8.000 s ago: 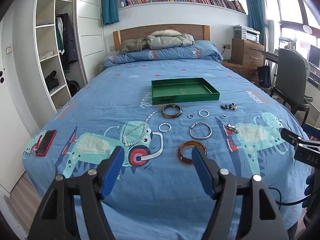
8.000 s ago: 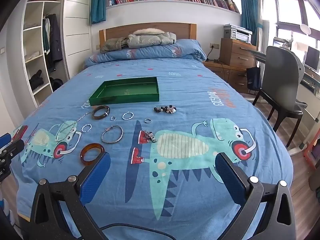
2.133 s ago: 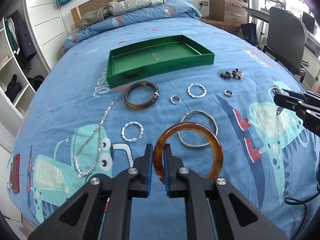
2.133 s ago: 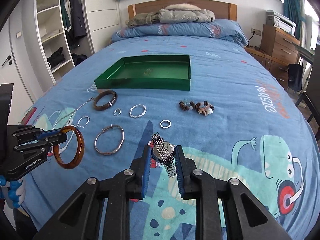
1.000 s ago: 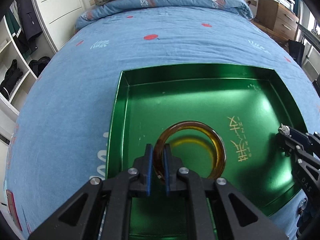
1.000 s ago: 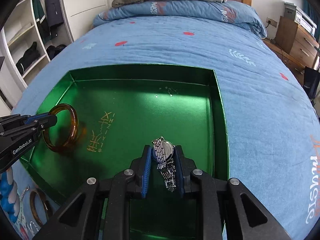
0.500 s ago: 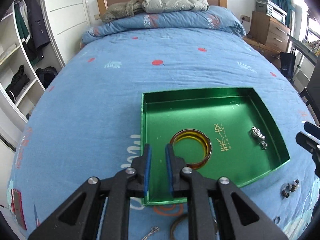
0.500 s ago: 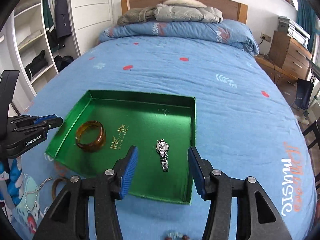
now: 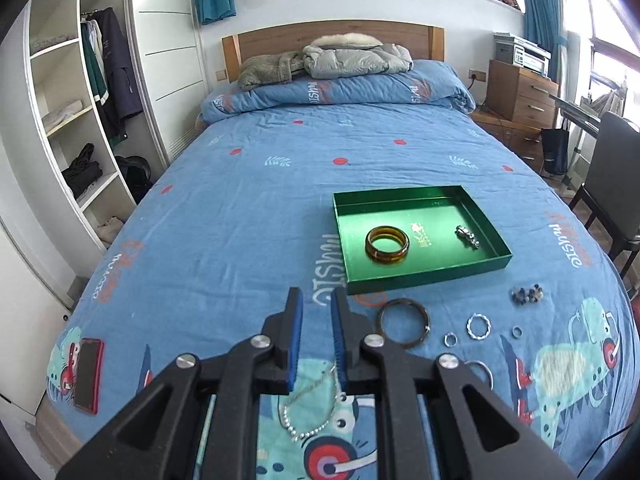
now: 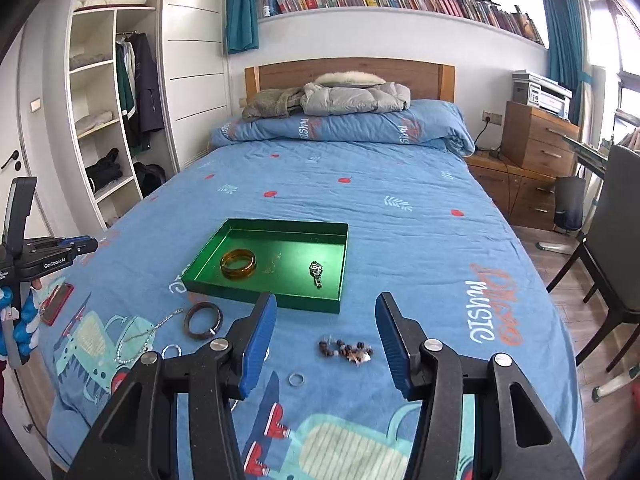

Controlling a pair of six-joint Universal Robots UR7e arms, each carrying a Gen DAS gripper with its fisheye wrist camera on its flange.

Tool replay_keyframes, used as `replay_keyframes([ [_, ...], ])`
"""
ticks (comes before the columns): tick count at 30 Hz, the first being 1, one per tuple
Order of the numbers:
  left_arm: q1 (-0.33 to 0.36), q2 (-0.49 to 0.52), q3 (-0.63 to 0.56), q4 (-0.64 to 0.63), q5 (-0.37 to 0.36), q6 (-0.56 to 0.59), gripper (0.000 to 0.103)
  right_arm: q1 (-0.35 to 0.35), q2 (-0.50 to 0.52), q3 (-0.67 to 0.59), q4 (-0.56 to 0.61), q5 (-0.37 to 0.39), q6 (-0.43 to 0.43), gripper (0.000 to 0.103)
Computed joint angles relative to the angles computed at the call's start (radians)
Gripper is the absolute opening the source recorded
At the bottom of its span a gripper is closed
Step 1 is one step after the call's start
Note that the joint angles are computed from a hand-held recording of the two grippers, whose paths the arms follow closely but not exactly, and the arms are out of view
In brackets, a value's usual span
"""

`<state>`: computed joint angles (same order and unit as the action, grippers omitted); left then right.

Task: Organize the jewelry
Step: 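Withdraw both open tools from the tray toward the remaining jewelry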

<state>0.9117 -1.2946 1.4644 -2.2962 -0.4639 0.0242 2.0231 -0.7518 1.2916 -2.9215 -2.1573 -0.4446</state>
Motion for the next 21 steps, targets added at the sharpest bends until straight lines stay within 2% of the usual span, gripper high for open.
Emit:
replay_keyframes([
  [2, -0.030, -0.060, 0.068, 0.017, 0.027, -0.031, 0.019, 0.013, -0.046, 0.072, -0.039, -0.013, 0.004, 0.051],
  [4, -0.056, -0.112, 0.122, 0.040, 0.045, -0.063, 0.033, 0.022, -0.092, 0.140, -0.069, -0.014, 0.008, 0.051],
  [13, -0.139, -0.282, 0.286, 0.088, 0.046, -0.168, 0.035, 0.063, -0.202, 0.345, -0.201, -0.025, 0.025, 0.053],
  [17, -0.163, -0.332, 0.337, 0.112, 0.048, -0.227, 0.035, 0.074, -0.223, 0.402, -0.265, -0.054, 0.021, 0.062],
  [19, -0.170, -0.351, 0.367, 0.111, 0.058, -0.253, 0.043, 0.075, -0.229, 0.423, -0.278, -0.066, 0.024, 0.063],
  [21, -0.176, -0.369, 0.405, 0.101, 0.066, -0.266, 0.045, 0.073, -0.234, 0.445, -0.283, -0.069, 0.030, 0.065],
])
